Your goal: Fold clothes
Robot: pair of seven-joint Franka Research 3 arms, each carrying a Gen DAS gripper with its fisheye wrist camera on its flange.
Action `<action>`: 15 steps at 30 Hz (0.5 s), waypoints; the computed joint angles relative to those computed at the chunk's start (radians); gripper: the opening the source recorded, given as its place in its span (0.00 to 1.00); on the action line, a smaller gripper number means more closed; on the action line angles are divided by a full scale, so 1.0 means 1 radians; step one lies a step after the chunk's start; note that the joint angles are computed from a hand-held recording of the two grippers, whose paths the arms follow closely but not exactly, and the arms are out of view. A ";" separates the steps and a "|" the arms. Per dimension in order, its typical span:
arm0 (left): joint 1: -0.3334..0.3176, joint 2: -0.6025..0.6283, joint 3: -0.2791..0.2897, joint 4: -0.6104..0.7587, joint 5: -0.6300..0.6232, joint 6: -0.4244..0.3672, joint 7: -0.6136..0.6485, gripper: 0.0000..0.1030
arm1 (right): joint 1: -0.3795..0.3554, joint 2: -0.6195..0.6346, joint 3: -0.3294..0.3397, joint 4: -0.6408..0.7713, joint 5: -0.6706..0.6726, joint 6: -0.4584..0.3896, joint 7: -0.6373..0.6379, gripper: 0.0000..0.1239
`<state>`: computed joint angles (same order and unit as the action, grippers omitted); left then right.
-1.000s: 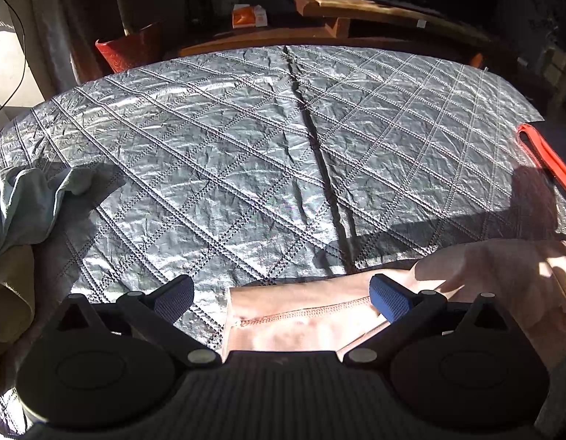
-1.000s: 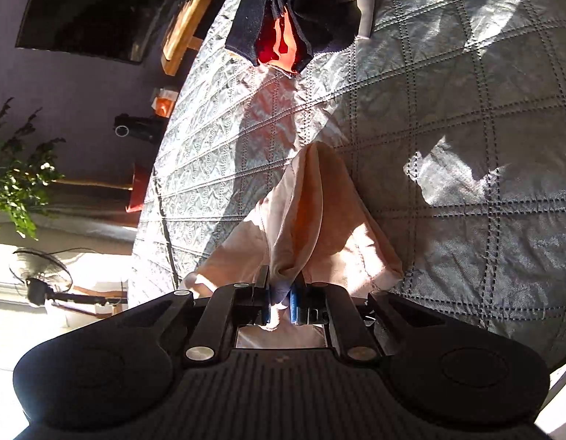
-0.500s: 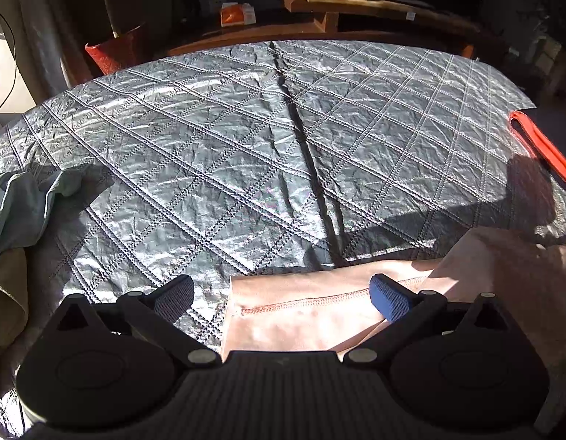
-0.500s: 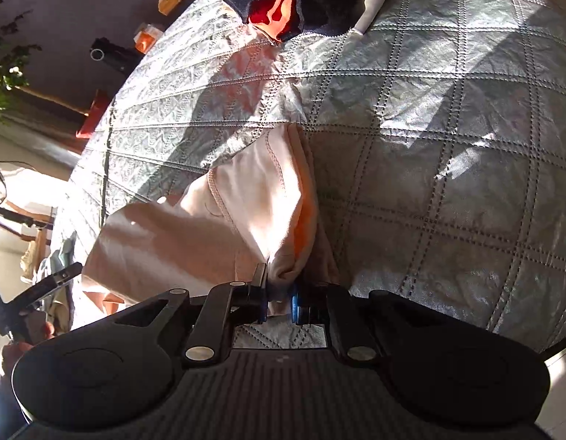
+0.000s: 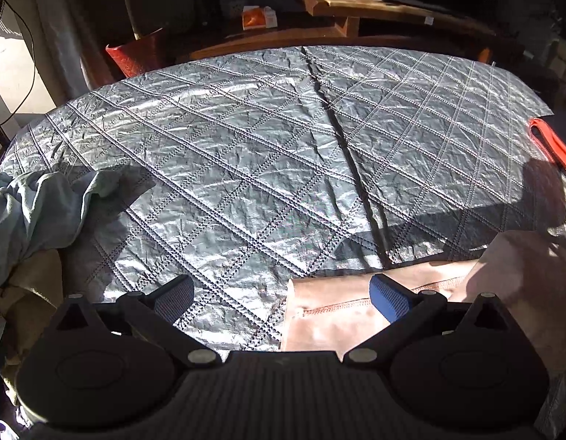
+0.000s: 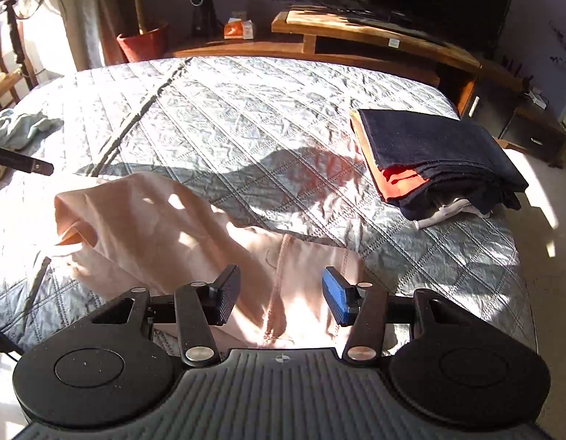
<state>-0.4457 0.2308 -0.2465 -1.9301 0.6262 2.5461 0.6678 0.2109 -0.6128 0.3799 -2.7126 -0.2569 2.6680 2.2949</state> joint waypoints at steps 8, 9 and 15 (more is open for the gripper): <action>0.021 -0.033 -0.012 -0.046 -0.032 -0.037 0.115 0.99 | 0.004 0.351 0.102 0.218 -0.226 0.169 -0.018 0.46; 0.023 -0.039 -0.014 -0.057 -0.033 -0.038 0.131 0.99 | 0.004 0.374 0.105 0.234 -0.259 0.182 0.004 0.47; 0.067 -0.081 -0.031 -0.154 -0.176 0.034 0.243 0.99 | -0.042 0.448 0.135 0.285 -0.509 0.179 0.287 0.47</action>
<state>-0.3785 0.1497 -0.2773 -2.0844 0.4501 2.5796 0.9106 0.1690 -0.1648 0.5144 -2.4279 -0.7663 2.8473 2.5819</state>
